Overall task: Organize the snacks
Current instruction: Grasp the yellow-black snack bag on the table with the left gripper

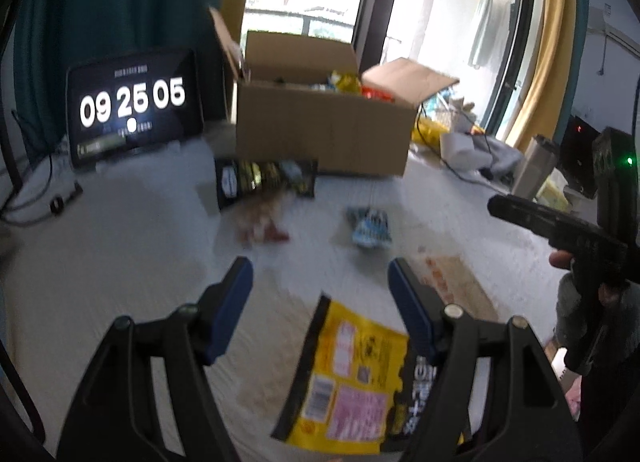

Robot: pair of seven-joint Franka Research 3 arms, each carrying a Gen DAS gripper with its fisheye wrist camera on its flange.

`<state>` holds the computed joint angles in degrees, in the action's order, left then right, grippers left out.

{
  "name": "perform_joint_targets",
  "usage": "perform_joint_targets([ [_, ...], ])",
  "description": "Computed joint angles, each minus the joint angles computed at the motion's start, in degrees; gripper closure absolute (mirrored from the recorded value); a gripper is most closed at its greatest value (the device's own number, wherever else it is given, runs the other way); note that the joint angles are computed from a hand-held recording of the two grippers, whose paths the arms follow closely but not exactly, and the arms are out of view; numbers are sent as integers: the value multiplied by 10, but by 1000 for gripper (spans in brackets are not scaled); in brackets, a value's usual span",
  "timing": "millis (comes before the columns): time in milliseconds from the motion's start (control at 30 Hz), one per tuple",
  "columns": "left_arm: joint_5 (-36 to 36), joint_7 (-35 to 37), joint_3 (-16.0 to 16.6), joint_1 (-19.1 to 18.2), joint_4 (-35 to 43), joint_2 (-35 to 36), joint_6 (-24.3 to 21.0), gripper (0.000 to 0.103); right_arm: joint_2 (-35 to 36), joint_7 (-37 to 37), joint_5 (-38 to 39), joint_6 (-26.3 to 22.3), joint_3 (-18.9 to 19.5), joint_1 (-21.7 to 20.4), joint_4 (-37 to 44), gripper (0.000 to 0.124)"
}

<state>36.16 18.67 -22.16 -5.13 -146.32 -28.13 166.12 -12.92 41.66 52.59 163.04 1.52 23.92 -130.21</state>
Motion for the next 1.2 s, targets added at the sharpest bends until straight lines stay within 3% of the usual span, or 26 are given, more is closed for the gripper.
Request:
perform_joint_targets([
  [333, -51, 27, 14, -55, -31, 14, 24, 31, 12, 92, -65, -31, 12, -21, -29, 40],
  [400, -54, 28, 8, -58, -31, 14, 23, 28, 15, 116, -86, -36, 16, -26, -34, 40],
  [467, -58, 29, 7, -63, -34, 15, 34, 16, 17, 127, -94, -41, 16, -26, -36, 40],
  [633, -66, 51, 8, -76, -28, 22, 21, 14, 24, 160, -128, -55, 21, -31, -37, 40],
  [900, -99, 38, 18, -96, -63, -8, -2, 14, -25, 170, -140, -63, 14, -26, -77, 40],
  [1200, -131, 79, 32, -133, -41, 39, -5, 14, -103, 186, -160, -110, 8, -18, -133, 40],
])
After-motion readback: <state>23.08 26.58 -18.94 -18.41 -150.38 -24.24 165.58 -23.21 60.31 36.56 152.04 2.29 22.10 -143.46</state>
